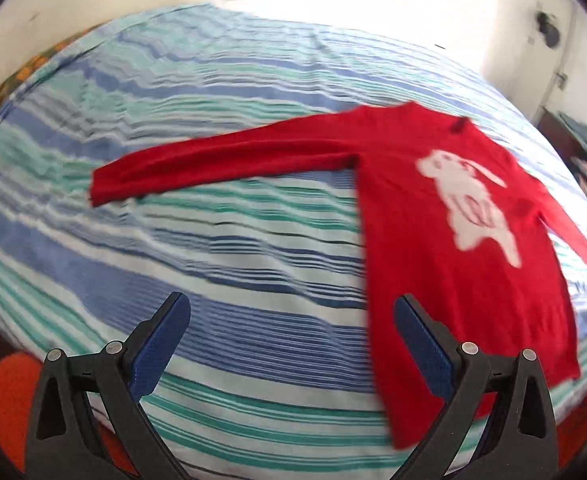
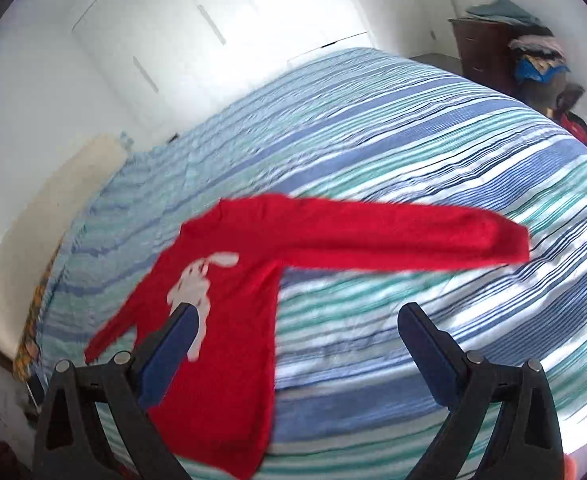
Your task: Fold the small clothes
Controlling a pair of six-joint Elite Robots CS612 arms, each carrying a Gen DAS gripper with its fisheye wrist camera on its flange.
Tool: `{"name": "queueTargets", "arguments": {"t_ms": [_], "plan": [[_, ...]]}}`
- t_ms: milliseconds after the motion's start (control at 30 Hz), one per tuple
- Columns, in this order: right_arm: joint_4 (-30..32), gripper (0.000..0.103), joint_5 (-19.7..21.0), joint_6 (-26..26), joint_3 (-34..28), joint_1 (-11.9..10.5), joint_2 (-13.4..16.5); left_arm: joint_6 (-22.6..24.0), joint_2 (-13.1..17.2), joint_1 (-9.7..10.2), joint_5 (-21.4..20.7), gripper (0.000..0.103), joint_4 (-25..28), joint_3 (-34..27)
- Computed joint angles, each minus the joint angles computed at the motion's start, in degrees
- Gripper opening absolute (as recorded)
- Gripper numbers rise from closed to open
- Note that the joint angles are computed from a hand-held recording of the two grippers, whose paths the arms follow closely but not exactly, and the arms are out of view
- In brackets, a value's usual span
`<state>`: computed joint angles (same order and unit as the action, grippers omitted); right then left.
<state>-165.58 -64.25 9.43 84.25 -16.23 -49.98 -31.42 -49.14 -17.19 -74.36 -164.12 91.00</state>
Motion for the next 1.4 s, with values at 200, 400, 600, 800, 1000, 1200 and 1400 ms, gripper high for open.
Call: {"name": "queueTargets", "arguments": {"t_ms": [200,400,600,800,1000,1200,1400], "plan": [[-3.2,0.099,6.4,23.4,-7.3,-5.4,8.3,-8.6,-0.4,1.36,-1.4,0.101,-0.2,2.2],[-6.2,0.096,6.9,37.6,-7.9,-7.9,12.7,-9.5,-0.6,1.13,0.4,0.101,0.4,2.5],[-7.3,0.089,2.3,39.0,-10.9,-8.1,14.6,-8.9,0.3,0.98,0.2,0.101,5.5,0.7],[10.1,0.056,-3.0,24.7,-18.3,-6.2,16.2,-9.6,1.0,1.08,-0.4,0.101,8.3,-0.4],[12.6,0.007,-7.3,16.2,-22.8,-3.9,15.9,-11.0,1.1,1.46,-1.3,0.101,8.6,-0.4],[9.9,0.007,4.4,9.2,-30.2,0.4,16.3,-12.1,1.5,2.07,-3.5,0.101,7.9,-0.5],[17.5,0.007,16.5,1.2,-44.6,7.9,22.1,-13.5,1.1,2.51,-4.9,0.101,6.5,0.3]]}}
